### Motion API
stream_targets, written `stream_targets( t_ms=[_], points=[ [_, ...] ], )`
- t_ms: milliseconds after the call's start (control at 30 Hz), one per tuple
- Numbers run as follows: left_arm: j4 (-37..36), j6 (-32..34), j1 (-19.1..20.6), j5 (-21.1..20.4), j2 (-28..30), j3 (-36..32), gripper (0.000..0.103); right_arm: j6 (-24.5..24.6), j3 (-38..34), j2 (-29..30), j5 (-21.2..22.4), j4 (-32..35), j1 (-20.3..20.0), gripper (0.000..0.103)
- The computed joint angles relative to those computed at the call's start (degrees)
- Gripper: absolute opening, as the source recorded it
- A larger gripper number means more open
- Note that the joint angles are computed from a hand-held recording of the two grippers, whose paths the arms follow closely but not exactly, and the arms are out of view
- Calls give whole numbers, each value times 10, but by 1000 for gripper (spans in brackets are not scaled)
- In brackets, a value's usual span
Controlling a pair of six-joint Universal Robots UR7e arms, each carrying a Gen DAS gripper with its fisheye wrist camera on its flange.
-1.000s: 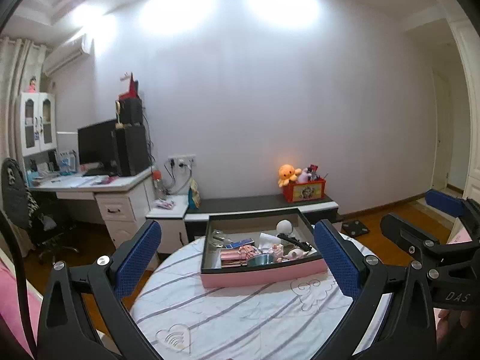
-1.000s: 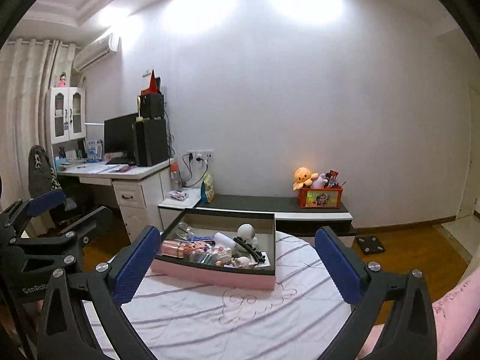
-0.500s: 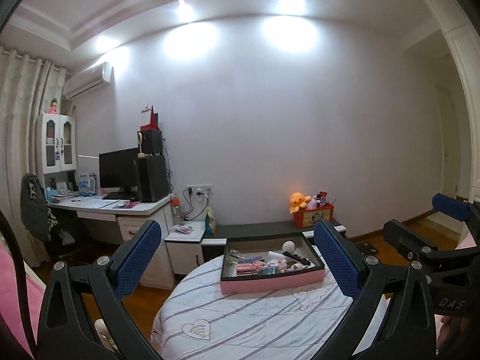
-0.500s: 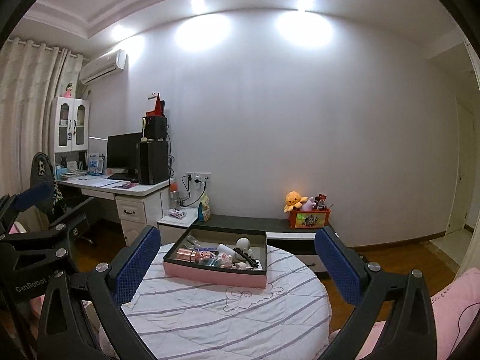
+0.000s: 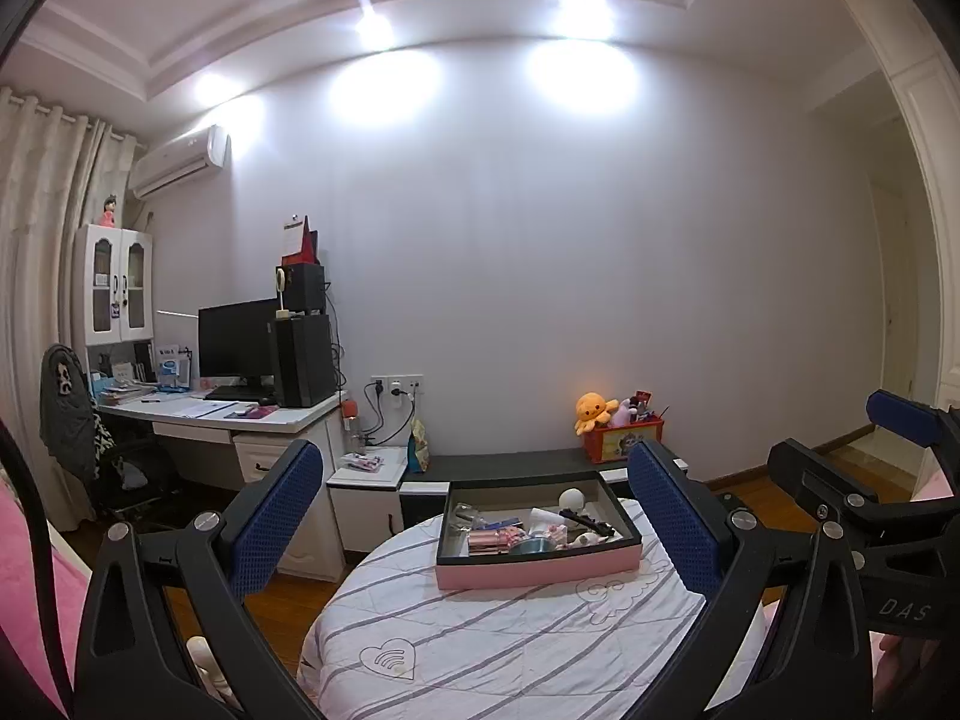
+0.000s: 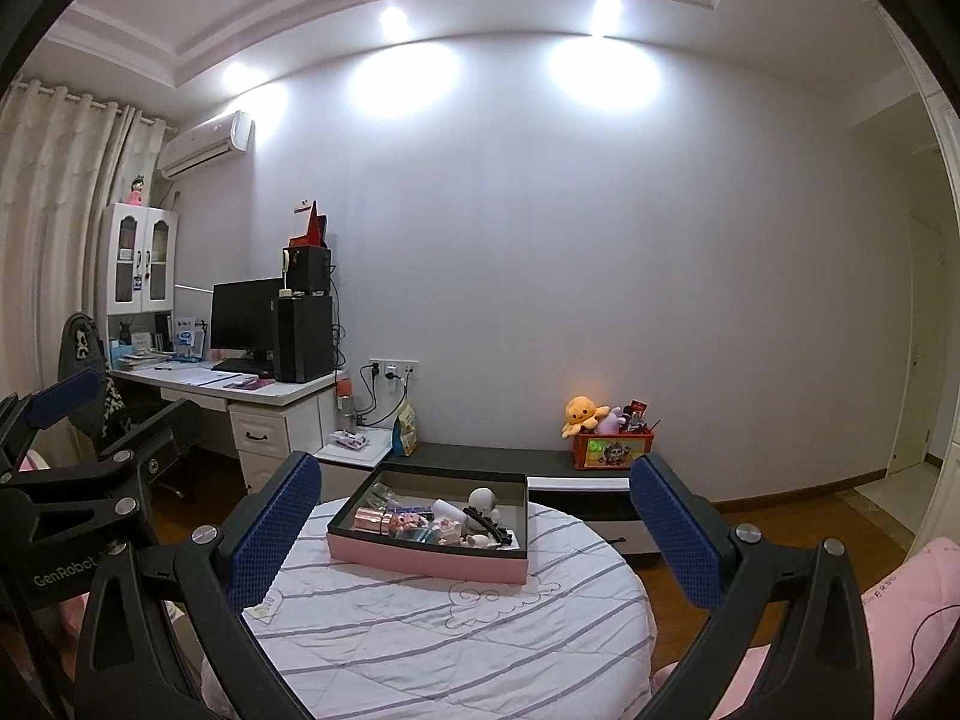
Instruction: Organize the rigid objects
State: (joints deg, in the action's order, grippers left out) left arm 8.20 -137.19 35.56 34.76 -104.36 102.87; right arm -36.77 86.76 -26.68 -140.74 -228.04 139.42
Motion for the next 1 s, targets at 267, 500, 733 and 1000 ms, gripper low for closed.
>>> stream_targets(
  t_ms=[267,500,733,1000],
  points=[
    [8,-8,-7,-8,-1,-1,103,2,1,1,-1,0,0,103],
    [8,-8,-3,-6,2,-4,103,4,1,1,-4,2,1,103],
    [5,-5,-3,-7,2,-3,103,3,-1,2,-4,2,1,103],
    [-31,33,-3,-2,-12,13,103,5,0,3,-5,2,1,103]
  ],
)
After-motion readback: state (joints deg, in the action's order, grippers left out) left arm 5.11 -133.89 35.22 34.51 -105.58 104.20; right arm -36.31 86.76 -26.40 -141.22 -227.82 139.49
